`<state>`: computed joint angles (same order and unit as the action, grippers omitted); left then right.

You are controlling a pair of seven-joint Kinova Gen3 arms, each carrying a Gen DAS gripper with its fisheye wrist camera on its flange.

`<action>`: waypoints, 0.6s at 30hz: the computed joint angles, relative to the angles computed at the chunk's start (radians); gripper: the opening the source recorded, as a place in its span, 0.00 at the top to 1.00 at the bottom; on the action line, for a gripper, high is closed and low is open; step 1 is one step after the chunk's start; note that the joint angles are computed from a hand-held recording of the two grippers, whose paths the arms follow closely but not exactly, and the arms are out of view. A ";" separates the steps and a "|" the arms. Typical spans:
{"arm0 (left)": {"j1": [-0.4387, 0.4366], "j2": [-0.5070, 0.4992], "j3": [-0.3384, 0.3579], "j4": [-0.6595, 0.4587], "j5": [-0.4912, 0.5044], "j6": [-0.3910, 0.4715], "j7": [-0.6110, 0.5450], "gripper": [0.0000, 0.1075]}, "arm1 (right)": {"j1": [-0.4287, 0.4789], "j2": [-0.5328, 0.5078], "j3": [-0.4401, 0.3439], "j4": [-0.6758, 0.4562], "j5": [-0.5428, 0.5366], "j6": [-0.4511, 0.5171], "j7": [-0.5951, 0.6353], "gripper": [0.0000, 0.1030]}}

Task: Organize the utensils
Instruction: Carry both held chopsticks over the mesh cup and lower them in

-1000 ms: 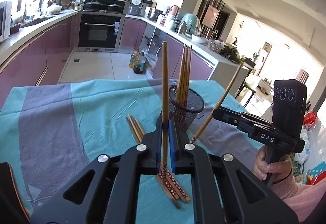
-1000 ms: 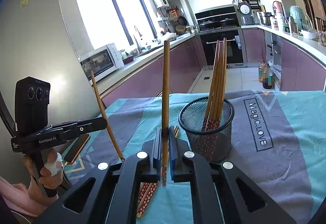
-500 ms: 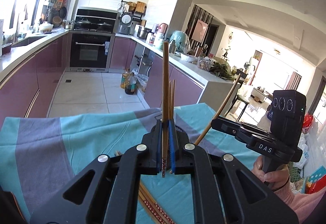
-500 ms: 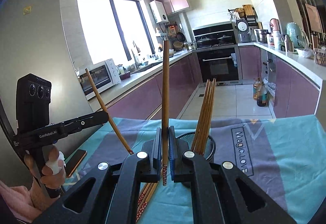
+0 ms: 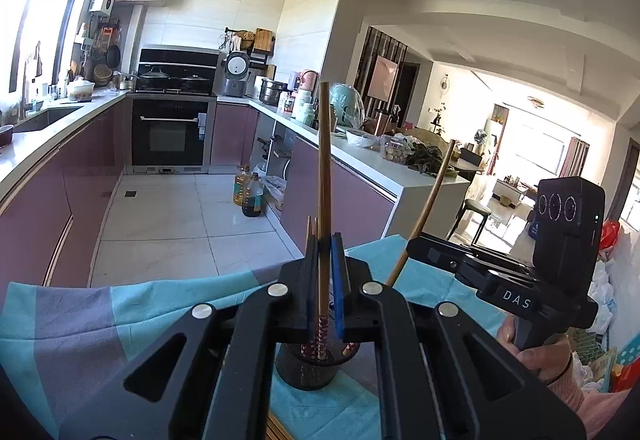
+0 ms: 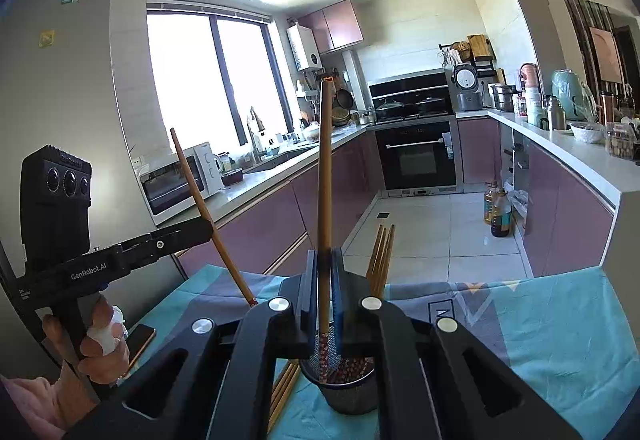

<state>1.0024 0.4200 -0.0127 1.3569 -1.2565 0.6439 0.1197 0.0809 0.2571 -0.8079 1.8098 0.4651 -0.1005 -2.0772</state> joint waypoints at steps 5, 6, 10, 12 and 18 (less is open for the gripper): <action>-0.025 0.057 0.018 -0.087 0.119 0.029 -0.132 0.93 | -0.058 0.044 0.043 -0.043 -0.037 0.042 0.044 0.95; -0.032 0.065 0.017 -0.098 0.146 0.029 -0.161 0.93 | -0.067 0.056 0.046 -0.055 -0.047 0.060 0.059 0.95; -0.049 0.092 0.022 -0.130 0.251 0.028 -0.281 0.93 | -0.076 0.105 0.025 -0.097 -0.083 0.136 0.116 0.95; -0.055 0.104 0.028 -0.147 0.303 0.037 -0.345 0.93 | -0.092 0.124 0.030 -0.118 -0.102 0.175 0.144 0.95; -0.082 0.130 0.030 -0.184 0.448 0.047 -0.495 0.93 | -0.134 0.165 0.058 -0.163 -0.174 0.257 0.208 0.95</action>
